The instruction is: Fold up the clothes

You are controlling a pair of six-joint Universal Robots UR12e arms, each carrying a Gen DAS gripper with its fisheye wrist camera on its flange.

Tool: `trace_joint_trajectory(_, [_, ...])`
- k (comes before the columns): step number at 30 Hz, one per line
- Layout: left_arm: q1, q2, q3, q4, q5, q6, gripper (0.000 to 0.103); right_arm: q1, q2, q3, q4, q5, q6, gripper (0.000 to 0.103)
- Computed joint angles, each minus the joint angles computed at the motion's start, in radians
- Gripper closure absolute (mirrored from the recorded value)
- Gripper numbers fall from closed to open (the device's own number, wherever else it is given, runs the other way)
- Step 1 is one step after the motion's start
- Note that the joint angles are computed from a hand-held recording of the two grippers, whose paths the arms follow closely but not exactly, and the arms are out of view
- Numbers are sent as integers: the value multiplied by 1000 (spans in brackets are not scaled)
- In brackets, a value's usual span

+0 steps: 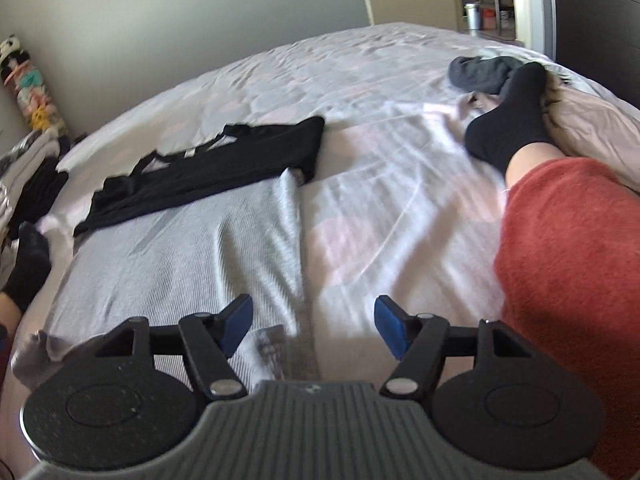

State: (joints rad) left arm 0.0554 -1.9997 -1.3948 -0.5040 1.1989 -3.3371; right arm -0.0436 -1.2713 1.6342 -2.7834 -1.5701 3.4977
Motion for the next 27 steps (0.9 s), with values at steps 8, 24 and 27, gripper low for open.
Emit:
trace_joint_trajectory(8, [-14, 14, -19, 10, -43, 189, 31, -5, -11, 8, 12, 36, -16, 27])
trace_joint_trajectory(24, [-69, -4, -24, 23, 66, 416, 83, 3, 3, -27, 169, 87, -107, 87])
trace_joint_trajectory(27, [-69, 1, -36, 57, 59, 419, 98, 3, -3, -17, 138, 93, -108, 93])
